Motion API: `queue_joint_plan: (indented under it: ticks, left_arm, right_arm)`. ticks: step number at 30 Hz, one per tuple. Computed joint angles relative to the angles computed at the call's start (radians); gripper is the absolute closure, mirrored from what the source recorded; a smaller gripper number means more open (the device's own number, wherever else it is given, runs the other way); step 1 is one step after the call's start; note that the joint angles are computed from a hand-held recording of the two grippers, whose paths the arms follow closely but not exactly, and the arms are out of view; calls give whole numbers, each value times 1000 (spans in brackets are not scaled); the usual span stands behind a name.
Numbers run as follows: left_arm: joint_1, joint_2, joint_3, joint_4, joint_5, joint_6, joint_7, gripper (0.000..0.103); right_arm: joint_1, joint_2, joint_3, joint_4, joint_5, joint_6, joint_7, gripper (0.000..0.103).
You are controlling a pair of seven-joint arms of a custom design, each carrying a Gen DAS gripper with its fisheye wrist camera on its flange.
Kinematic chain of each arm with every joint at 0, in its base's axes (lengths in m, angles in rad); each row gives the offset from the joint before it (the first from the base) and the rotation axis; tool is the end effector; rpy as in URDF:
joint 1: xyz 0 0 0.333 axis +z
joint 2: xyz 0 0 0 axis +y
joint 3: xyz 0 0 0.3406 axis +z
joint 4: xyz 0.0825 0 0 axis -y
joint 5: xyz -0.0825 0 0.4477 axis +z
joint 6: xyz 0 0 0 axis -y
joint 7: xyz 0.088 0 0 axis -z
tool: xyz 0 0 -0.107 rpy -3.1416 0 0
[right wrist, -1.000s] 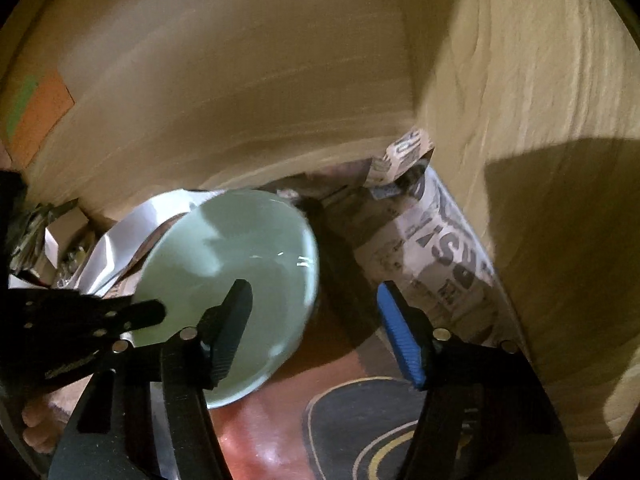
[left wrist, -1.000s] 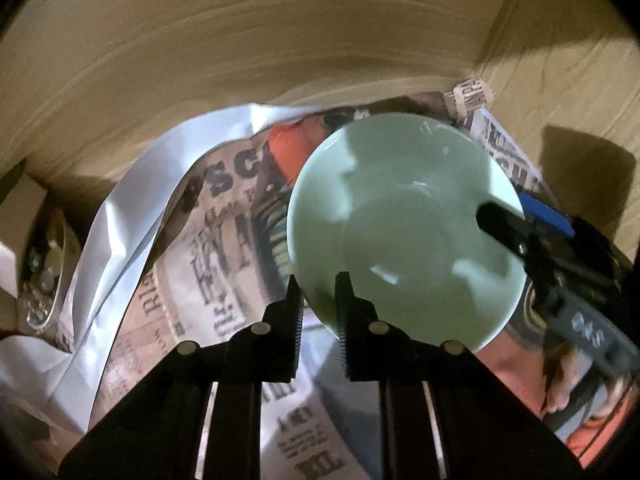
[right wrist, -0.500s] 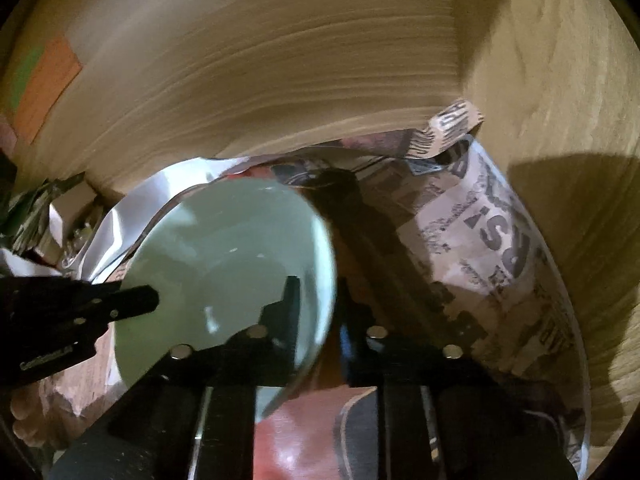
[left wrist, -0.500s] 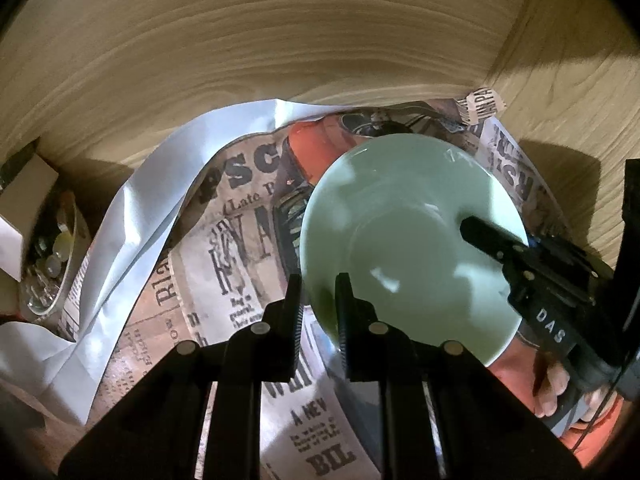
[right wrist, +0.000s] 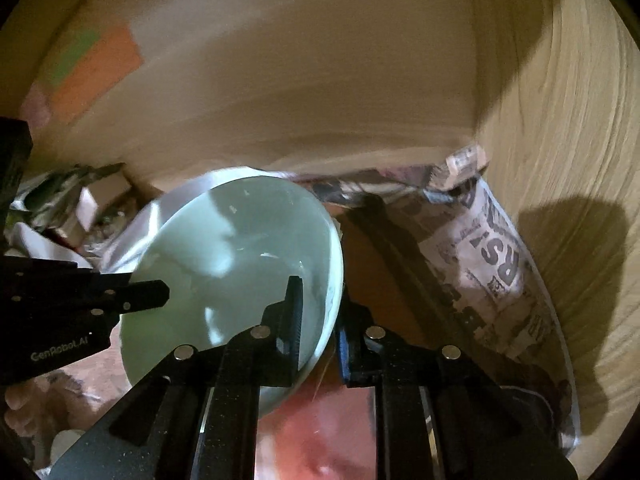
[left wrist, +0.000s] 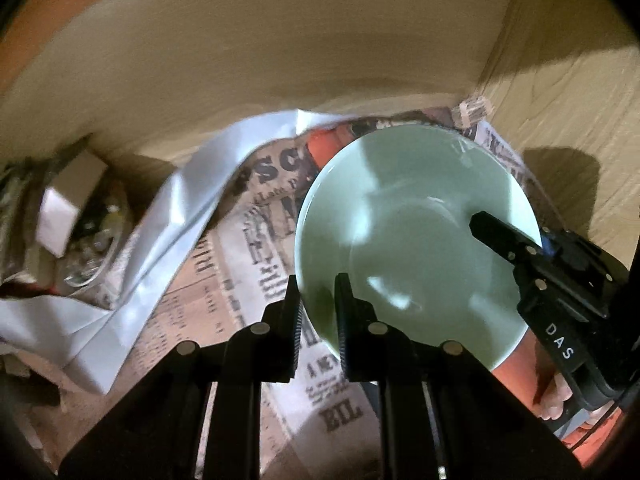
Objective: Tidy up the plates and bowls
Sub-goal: 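Lift the mint green bowl with both grippers and carry it over the white bowl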
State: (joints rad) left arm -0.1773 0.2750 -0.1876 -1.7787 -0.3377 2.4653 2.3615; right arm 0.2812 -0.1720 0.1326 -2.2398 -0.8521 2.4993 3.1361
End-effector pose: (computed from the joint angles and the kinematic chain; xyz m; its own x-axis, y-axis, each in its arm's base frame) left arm 0.6855 -0.2499 0.4438 -0.7924 -0.6099 -0.0097 -0.5278 0.6937 -0.4901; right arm 0.5280 0.2395 0.4784 -0.4671 -0.8698 -0.1593 -0.5898 0.4407 -0.6767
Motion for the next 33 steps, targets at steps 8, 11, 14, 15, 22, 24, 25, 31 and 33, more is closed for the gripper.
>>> queue_joint_plan:
  ticks: [8, 11, 14, 15, 22, 24, 25, 31, 33]
  left_arm:
    - [78, -132, -4, -117, -209, 18, 158, 88]
    - [94, -172, 8, -154, -270, 6, 203, 88]
    - [106, -217, 18, -204, -337, 19, 262, 88]
    - [107, -230, 21, -218, -354, 25, 277, 88]
    - [136, -310, 67, -290, -474, -13, 382, 88]
    - [145, -331, 81, -312, -508, -16, 418, 88]
    - [149, -339, 86, -321, -520, -15, 433, 88]
    - [174, -403, 127, -385, -591, -18, 522, 88]
    - [182, -422, 139, -404, -608, -13, 547, 88]
  right_arm:
    - [21, -33, 39, 13, -73, -10, 26, 89]
    - [37, -29, 53, 30, -95, -22, 24, 88]
    - [52, -8, 63, 56, -115, -30, 35, 88]
    - [60, -6, 65, 60, -118, -31, 36, 88]
    - [102, 19, 79, 99, -138, -49, 49, 87]
    - [116, 31, 84, 115, -147, -58, 50, 87]
    - [122, 37, 86, 123, -152, -62, 51, 87]
    - [166, 81, 94, 178, -181, -77, 66, 87]
    - [180, 98, 94, 196, -189, -74, 70, 87]
